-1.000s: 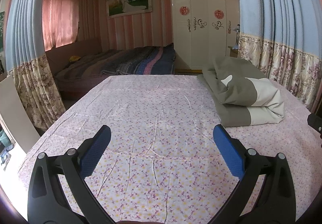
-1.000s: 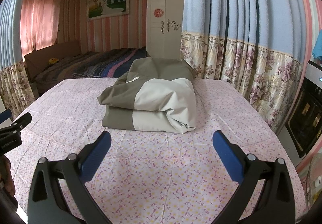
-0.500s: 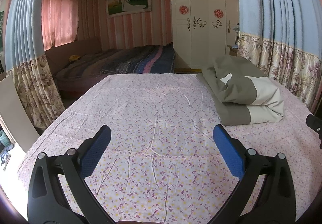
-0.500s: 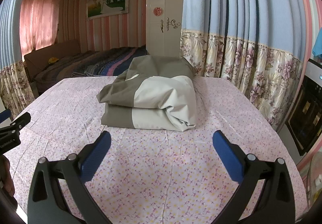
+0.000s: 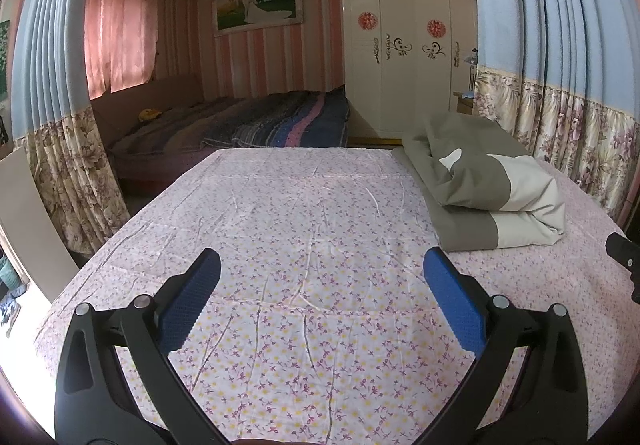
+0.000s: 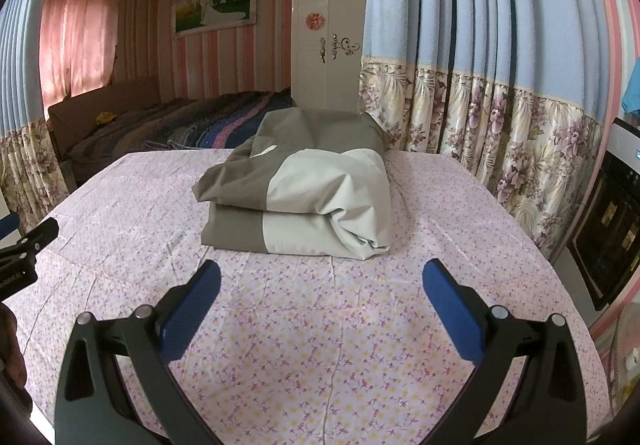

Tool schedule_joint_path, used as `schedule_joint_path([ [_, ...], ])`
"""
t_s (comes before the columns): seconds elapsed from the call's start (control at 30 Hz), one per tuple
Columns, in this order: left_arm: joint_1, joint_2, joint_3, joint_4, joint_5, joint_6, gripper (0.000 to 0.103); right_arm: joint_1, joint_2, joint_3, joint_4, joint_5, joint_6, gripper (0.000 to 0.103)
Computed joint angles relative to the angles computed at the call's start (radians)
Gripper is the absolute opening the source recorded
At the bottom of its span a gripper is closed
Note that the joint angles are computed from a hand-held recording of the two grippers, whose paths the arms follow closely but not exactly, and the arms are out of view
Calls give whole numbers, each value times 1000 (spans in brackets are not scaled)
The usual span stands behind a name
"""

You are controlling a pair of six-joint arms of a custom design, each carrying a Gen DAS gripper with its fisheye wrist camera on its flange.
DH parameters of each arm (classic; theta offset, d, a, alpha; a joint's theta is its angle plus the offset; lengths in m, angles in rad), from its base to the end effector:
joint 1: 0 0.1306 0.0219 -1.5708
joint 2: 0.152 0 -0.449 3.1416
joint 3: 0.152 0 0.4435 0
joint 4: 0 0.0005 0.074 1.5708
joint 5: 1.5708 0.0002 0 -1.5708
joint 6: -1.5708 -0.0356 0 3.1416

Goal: Fold large clothes

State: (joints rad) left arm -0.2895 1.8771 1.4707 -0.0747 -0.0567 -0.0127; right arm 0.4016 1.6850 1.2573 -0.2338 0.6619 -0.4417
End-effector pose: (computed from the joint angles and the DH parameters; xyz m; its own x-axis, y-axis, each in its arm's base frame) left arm 0.6952 -0.2055 0.3071 -0.4405 0.1444 -0.8861 0.2425 0.9694 0.0375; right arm 0.5831 0.2233 0.3170 -0.4521 0.1743 -0.8747 0.3665 0.9304 -0.0040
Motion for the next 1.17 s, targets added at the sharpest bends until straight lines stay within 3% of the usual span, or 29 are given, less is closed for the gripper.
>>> schedule_joint_path([
  [1.17,-1,-4,-5,6,7,9,100,-6,6,0,1,-14,0,101],
])
